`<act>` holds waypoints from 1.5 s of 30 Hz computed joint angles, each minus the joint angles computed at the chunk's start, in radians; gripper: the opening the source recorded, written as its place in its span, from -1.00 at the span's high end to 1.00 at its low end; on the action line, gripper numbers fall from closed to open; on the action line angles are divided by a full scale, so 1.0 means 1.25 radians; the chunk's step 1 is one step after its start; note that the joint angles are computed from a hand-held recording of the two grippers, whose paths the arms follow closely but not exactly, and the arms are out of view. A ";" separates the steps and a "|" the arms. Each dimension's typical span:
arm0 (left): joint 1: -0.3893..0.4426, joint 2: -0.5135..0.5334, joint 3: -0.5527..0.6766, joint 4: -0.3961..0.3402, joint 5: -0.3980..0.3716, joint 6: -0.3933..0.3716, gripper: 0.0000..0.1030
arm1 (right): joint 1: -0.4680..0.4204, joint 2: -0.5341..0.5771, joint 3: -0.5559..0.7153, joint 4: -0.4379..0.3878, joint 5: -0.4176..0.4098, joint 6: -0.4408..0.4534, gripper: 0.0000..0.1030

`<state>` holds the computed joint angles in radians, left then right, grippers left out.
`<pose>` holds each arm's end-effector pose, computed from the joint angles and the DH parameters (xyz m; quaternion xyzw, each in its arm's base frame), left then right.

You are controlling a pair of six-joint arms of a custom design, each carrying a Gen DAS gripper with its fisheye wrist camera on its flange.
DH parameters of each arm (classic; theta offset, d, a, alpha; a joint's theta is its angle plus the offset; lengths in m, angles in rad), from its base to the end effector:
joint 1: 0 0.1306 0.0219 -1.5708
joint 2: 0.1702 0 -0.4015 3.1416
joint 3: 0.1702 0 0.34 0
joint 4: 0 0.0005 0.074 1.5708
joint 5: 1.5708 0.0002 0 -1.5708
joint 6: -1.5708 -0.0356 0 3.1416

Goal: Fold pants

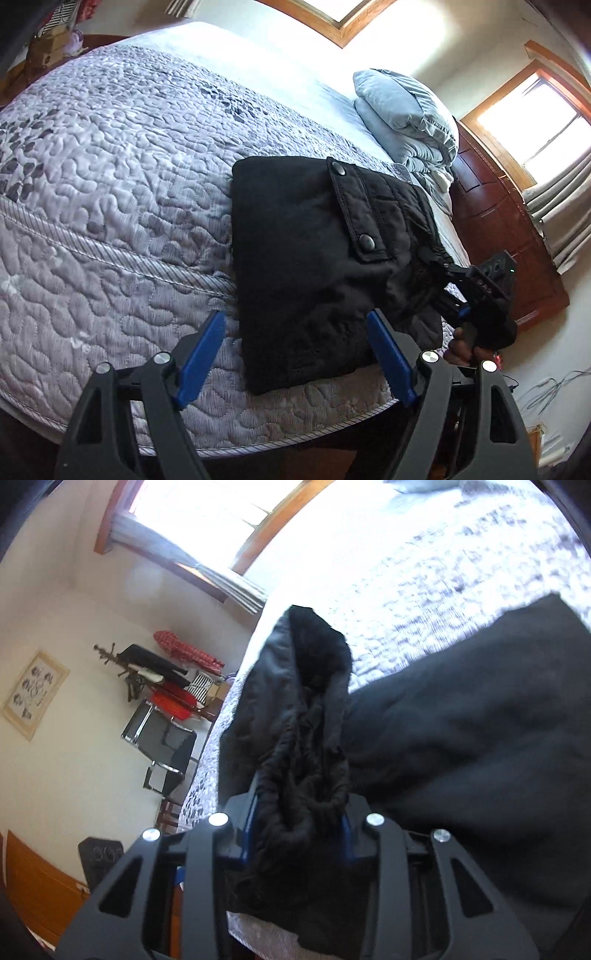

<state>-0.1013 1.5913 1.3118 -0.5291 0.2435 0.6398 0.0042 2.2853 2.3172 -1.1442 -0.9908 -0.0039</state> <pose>0.4961 -0.0596 0.3524 -0.2015 0.9002 -0.2388 0.3033 0.7135 0.0323 0.3119 -0.1082 0.8568 0.4637 0.1980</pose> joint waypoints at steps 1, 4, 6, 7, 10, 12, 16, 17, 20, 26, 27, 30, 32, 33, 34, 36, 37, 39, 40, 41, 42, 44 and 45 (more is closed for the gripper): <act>-0.001 0.002 0.001 0.000 0.002 0.005 -0.54 | -0.001 -0.014 -0.012 0.010 -0.005 0.008 0.39; -0.005 0.013 0.010 -0.005 0.004 0.010 -0.54 | -0.001 -0.053 -0.046 0.045 -0.018 0.017 0.39; -0.011 0.026 0.026 -0.022 -0.005 0.002 -0.54 | 0.000 -0.059 -0.039 0.043 -0.020 0.034 0.39; -0.015 0.033 0.037 -0.034 -0.009 -0.003 -0.54 | 0.001 -0.063 -0.037 0.041 -0.022 0.039 0.39; -0.022 0.045 0.052 -0.047 -0.016 -0.010 -0.54 | 0.004 -0.068 -0.019 0.030 -0.024 0.047 0.39; -0.026 0.051 0.061 -0.053 -0.019 -0.015 -0.54 | -0.004 -0.068 -0.014 0.016 -0.030 0.063 0.39; -0.031 0.055 0.069 -0.064 -0.027 -0.029 -0.54 | -0.013 -0.073 -0.006 0.008 -0.045 0.058 0.39; -0.031 0.054 0.071 -0.067 -0.029 -0.032 -0.54 | -0.015 -0.076 -0.006 0.014 -0.044 0.055 0.39; -0.032 0.055 0.075 -0.071 -0.030 -0.035 -0.54 | -0.029 -0.082 -0.003 0.015 -0.052 0.057 0.39; -0.034 0.057 0.083 -0.075 -0.029 -0.033 -0.54 | -0.062 -0.100 -0.011 0.020 -0.066 0.075 0.39; -0.036 0.058 0.086 -0.076 -0.031 -0.035 -0.54 | -0.065 -0.098 -0.003 0.021 -0.064 0.075 0.39; -0.041 0.063 0.096 -0.081 -0.033 -0.042 -0.54 | -0.076 -0.100 0.010 0.017 -0.067 0.072 0.39; -0.045 0.068 0.105 -0.085 -0.035 -0.046 -0.54 | -0.083 -0.101 0.014 0.023 -0.065 0.067 0.39; -0.046 0.070 0.107 -0.085 -0.035 -0.048 -0.54 | -0.087 -0.101 0.017 0.024 -0.062 0.067 0.39; -0.047 0.073 0.111 -0.087 -0.035 -0.050 -0.54 | -0.091 -0.100 0.020 0.024 -0.059 0.068 0.39; -0.051 0.080 0.124 -0.091 -0.035 -0.055 -0.54 | -0.100 -0.101 0.018 0.029 -0.055 0.064 0.39; -0.053 0.082 0.127 -0.092 -0.034 -0.056 -0.54 | -0.103 -0.104 0.013 0.031 -0.052 0.064 0.39; -0.058 0.088 0.138 -0.094 -0.033 -0.061 -0.54 | -0.112 -0.101 0.018 0.025 -0.043 0.068 0.39; -0.060 0.091 0.144 -0.097 -0.033 -0.065 -0.54 | -0.115 -0.097 0.021 0.021 -0.041 0.070 0.39; -0.064 0.094 0.149 -0.098 -0.036 -0.070 -0.54 | -0.120 -0.095 0.022 0.018 -0.037 0.070 0.39; -0.066 0.096 0.154 -0.100 -0.038 -0.074 -0.54 | -0.123 -0.093 0.023 0.017 -0.034 0.068 0.39; -0.072 0.102 0.165 -0.106 -0.042 -0.081 -0.54 | -0.130 -0.090 0.022 0.015 -0.029 0.069 0.39; -0.074 0.102 0.164 -0.105 -0.043 -0.084 -0.54 | -0.133 -0.089 0.020 0.015 -0.027 0.070 0.39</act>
<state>-0.1942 1.7192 1.5173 -0.6605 0.1897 0.5353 -0.1626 2.1742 2.3427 -1.1261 -1.0241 0.0836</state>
